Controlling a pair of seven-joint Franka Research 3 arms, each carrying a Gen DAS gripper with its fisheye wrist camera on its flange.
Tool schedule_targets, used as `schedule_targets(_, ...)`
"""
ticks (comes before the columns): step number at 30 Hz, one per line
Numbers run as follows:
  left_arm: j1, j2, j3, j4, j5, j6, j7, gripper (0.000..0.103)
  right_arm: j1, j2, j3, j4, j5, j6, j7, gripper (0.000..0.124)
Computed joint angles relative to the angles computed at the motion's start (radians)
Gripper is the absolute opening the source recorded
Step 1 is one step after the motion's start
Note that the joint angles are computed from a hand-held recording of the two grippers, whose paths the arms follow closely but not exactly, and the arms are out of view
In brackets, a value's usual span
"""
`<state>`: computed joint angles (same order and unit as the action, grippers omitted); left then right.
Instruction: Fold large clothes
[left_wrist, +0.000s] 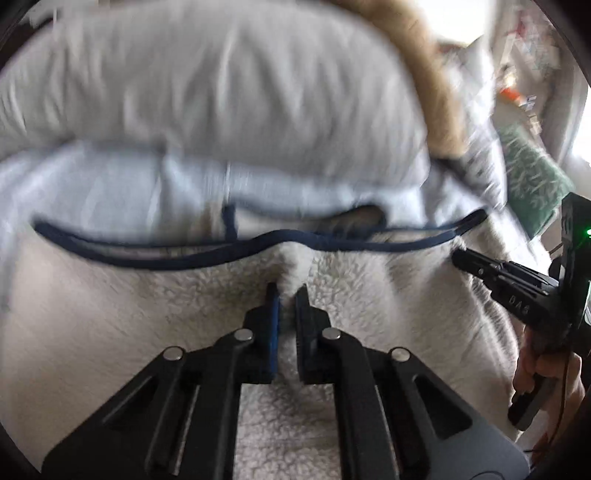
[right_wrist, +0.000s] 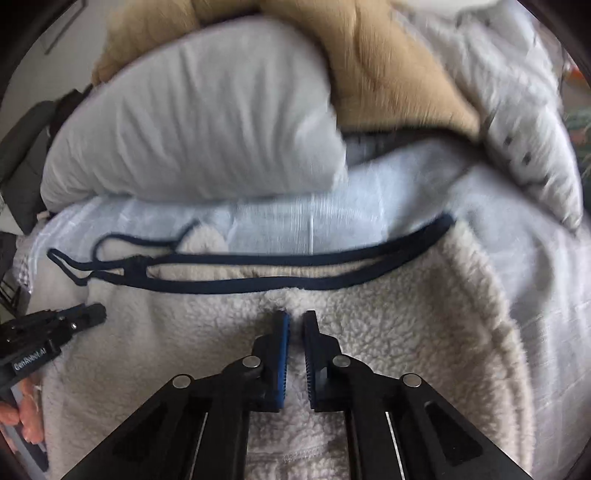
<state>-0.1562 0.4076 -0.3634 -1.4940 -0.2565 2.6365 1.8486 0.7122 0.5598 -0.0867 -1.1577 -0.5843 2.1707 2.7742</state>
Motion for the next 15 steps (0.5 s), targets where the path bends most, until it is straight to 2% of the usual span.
schedule_targets(1, 0.007, -0.023, -0.009, -0.037, -0.055, 0.065, 0.052, 0.008, 0.029, -0.014, -0.023, -0.014, -0.058, 0.003, 0.026, 0.007)
schedule_targets(2, 0.040, -0.017, -0.052, -0.038, -0.081, 0.113, 0.083, 0.009, 0.051, -0.024, -0.039, -0.021, -0.112, 0.003, 0.051, 0.007)
schedule_targets(3, 0.050, -0.013, -0.068, -0.045, -0.108, 0.153, 0.105, 0.010, 0.062, -0.026, -0.048, -0.022, -0.153, 0.000, 0.073, 0.007)
schedule_targets(4, 0.042, -0.003, -0.061, -0.035, -0.099, 0.157, 0.096, 0.012, 0.073, -0.020, -0.056, -0.009, -0.192, -0.018, 0.094, 0.007)
schedule_targets(5, 0.003, 0.022, -0.021, -0.004, -0.044, 0.147, 0.046, 0.019, 0.066, -0.014, -0.054, 0.003, -0.201, -0.028, 0.096, 0.007)
schedule_targets(6, -0.053, 0.057, 0.047, 0.044, 0.060, 0.109, -0.042, 0.037, 0.052, 0.005, -0.044, 0.032, -0.184, -0.045, 0.089, 0.007)
schedule_targets(7, -0.078, 0.082, 0.079, 0.082, 0.110, 0.054, -0.094, 0.047, 0.034, 0.019, -0.034, 0.049, -0.159, -0.056, 0.075, 0.007)
schedule_targets(8, -0.072, 0.113, 0.077, 0.129, 0.122, -0.022, -0.120, 0.051, 0.016, 0.036, -0.023, 0.070, -0.122, -0.076, 0.051, 0.007)
schedule_targets(9, -0.042, 0.140, 0.047, 0.163, 0.093, -0.070, -0.114, 0.051, -0.004, 0.054, -0.009, 0.089, -0.077, -0.093, 0.023, 0.008)
schedule_targets(11, 0.042, 0.139, -0.034, 0.144, -0.028, -0.052, -0.046, 0.051, -0.054, 0.064, 0.020, 0.070, 0.033, -0.064, -0.010, 0.009)
schedule_targets(13, 0.083, 0.107, -0.053, 0.102, -0.085, -0.028, -0.017, 0.051, -0.053, 0.012, 0.002, -0.023, 0.039, 0.018, 0.041, 0.014)
schedule_targets(15, 0.143, 0.061, -0.084, 0.038, -0.167, 0.004, 0.056, 0.051, -0.045, -0.035, -0.007, -0.087, 0.023, 0.062, 0.069, 0.019)
